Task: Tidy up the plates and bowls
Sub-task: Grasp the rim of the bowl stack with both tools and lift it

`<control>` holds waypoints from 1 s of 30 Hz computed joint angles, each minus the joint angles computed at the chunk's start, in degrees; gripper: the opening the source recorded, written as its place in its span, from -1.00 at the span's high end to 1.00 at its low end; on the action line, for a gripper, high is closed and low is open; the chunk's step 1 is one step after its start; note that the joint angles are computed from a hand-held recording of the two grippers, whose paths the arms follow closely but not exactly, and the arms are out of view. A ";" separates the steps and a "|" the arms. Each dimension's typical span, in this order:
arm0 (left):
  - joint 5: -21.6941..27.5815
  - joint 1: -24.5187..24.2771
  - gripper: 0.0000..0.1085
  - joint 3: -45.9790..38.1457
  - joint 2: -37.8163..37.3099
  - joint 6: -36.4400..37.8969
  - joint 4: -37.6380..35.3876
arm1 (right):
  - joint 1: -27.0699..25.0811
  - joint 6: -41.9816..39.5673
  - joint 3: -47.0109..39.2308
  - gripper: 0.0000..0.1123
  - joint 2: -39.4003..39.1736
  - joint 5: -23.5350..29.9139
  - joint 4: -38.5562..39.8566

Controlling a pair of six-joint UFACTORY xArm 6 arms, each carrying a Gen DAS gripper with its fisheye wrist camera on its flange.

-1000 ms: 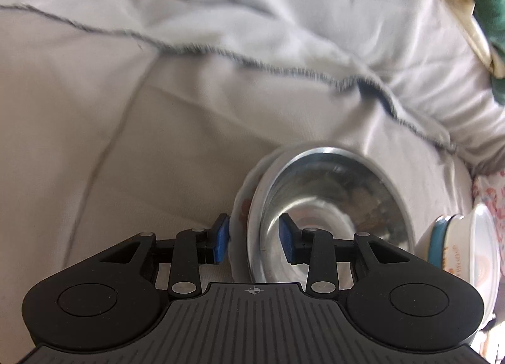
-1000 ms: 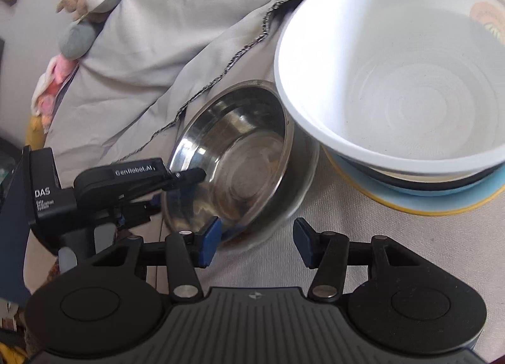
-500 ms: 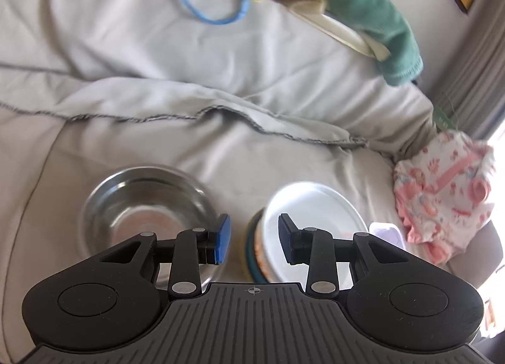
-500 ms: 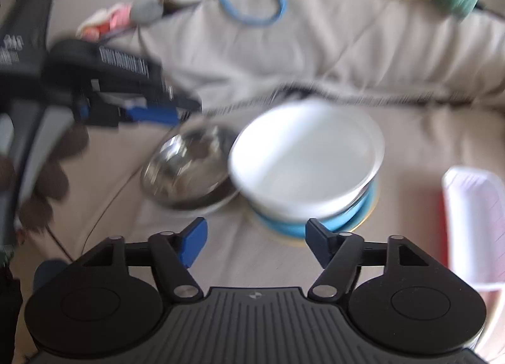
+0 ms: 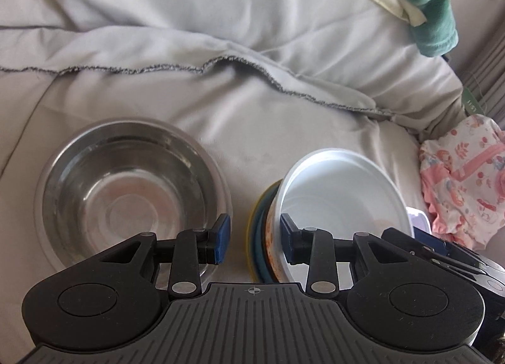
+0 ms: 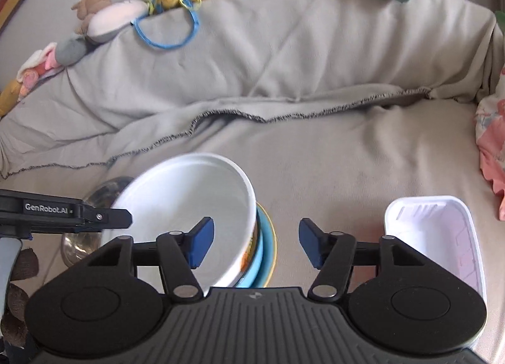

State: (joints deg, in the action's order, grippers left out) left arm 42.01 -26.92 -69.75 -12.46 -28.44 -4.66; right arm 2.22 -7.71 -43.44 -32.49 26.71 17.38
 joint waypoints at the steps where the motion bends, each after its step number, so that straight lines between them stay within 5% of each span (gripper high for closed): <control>1: -0.17 0.14 0.19 -0.03 0.40 0.98 -1.14 | -0.13 1.94 0.68 -0.04 -0.15 -0.47 -2.72; 7: 1.30 -0.69 0.20 -3.90 4.70 3.63 -2.31 | -2.01 1.02 1.14 -0.04 0.76 0.26 -1.28; 11: 2.46 -1.40 0.28 -6.00 7.23 4.16 -0.72 | -4.70 -6.67 -4.07 -0.04 6.06 13.34 13.96; 18: 3.95 -1.06 0.26 -5.82 8.50 6.84 -5.04 | -5.90 -11.33 -7.00 -0.06 11.02 21.73 25.23; 23: 6.17 -0.81 0.26 -3.92 6.04 7.00 -8.38 | -2.68 -6.94 -6.22 -0.06 9.94 18.94 18.91; 30: 10.36 -0.87 0.26 2.31 -0.77 8.99 -14.02 | -4.15 -6.77 -3.92 -0.06 5.18 24.87 18.28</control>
